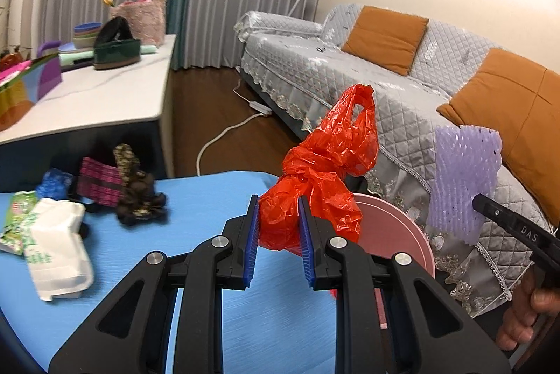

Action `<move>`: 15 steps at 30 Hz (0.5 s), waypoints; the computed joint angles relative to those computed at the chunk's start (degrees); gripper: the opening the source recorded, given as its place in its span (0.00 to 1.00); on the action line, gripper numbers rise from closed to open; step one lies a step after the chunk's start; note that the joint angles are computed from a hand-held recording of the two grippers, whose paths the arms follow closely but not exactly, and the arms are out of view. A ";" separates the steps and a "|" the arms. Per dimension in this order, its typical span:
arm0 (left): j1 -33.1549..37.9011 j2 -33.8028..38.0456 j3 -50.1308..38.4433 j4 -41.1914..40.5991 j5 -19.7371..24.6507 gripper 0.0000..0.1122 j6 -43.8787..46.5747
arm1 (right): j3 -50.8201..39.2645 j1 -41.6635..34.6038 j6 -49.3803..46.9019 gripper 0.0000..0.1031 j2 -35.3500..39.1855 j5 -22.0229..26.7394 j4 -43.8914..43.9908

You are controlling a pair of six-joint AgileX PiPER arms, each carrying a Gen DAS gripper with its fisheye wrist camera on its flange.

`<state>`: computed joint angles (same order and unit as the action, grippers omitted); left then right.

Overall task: Collect trash
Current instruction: 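Carry the lavender net and red bag over the pink bin with both grippers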

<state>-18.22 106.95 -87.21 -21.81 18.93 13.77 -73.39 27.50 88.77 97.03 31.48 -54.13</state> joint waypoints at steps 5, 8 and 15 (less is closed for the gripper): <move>-2.20 3.54 -3.61 3.22 0.86 0.19 -3.33 | -0.77 -0.93 -0.66 0.06 1.68 -0.52 0.65; -3.18 5.37 -5.61 4.55 1.73 0.19 -4.75 | -1.08 -1.48 -1.29 0.06 2.34 -0.97 1.50; -4.25 8.13 -8.28 5.76 2.72 0.19 -6.36 | -2.18 -2.19 -2.74 0.06 4.05 -1.23 3.08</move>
